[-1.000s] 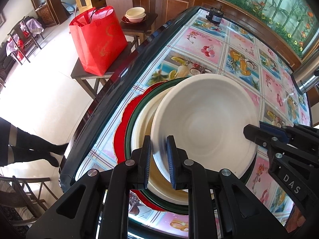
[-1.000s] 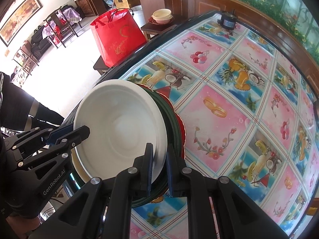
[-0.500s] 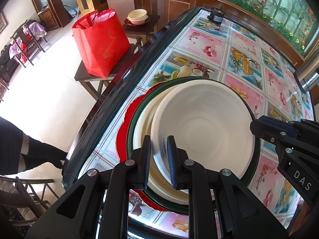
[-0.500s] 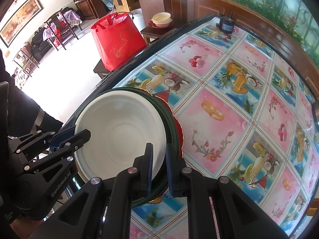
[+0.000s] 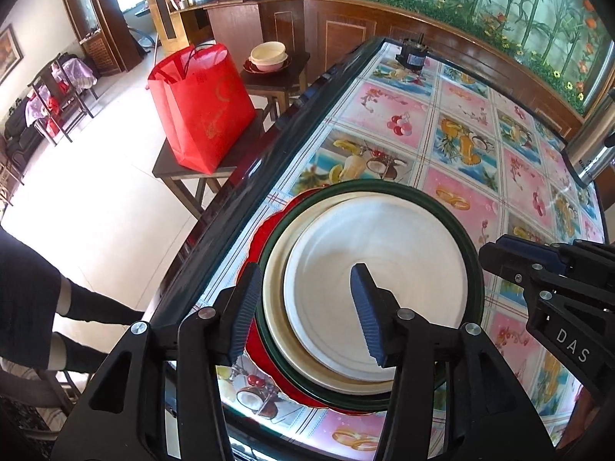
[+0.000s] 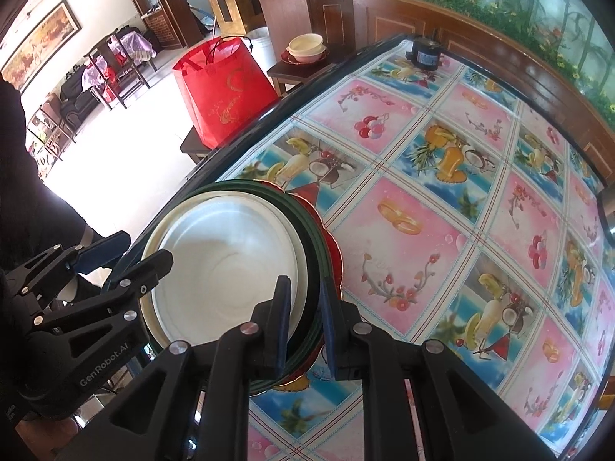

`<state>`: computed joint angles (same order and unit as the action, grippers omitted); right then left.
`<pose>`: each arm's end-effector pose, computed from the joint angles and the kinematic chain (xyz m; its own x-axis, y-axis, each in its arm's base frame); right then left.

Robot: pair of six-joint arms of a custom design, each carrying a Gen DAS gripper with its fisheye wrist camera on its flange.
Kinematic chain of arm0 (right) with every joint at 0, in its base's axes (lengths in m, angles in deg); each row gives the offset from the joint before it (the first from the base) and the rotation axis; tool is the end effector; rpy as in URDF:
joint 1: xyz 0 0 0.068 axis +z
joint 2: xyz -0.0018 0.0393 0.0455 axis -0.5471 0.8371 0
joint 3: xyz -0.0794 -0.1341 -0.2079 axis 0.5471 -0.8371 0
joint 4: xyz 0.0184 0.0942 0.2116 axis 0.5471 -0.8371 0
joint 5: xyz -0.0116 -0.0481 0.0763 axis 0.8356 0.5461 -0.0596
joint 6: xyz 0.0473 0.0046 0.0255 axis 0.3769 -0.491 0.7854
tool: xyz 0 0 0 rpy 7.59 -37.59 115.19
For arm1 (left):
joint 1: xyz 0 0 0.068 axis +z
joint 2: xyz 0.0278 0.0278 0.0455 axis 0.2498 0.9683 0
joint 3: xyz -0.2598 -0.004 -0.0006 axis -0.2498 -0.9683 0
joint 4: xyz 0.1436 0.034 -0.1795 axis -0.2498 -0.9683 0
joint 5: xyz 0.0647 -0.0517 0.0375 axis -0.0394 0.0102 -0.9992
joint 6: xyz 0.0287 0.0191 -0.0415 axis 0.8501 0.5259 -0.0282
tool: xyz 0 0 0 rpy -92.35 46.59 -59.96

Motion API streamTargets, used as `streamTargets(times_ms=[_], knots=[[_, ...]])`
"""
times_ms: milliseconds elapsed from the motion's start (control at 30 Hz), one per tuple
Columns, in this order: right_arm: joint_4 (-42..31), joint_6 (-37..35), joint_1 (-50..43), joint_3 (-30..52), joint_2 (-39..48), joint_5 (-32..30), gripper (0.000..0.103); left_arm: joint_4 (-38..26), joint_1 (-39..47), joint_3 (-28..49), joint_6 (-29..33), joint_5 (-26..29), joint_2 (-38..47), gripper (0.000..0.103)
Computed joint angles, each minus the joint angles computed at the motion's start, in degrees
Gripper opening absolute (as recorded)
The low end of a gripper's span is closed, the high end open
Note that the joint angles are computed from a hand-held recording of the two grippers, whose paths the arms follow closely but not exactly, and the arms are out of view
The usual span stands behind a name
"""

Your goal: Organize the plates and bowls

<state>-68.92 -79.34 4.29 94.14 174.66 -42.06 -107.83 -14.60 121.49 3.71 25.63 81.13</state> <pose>0.3237 0.2509 0.2049 -0.7729 -0.4510 -0.4464 -0.5483 0.8287 0.1121 0.2102 -0.1026 0.2080 -0.8463 -0.2375 -0.4769 -0.2802 0.9598 0.0192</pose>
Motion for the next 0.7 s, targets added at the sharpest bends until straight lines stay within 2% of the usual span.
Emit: streamTargets(times_ms=[133, 300, 700], knots=[[1.0, 0.2, -0.3, -1.2, -1.3, 0.1, 0.015, -1.0, -1.8, 1.4, -0.7, -1.6, -0.4, 0.049], [2.9, 0.9, -1.3, -4.1, -3.4, 0.5, 0.025, -1.4, -3.8, 3.7, -1.0, -2.8, 0.5, 0.049], [6.7, 1.9, -5.8, -11.0, -8.4, 1.1, 0.032, -0.4, -8.3, 10.3, -0.1, -4.1, 6.6, 0.049]])
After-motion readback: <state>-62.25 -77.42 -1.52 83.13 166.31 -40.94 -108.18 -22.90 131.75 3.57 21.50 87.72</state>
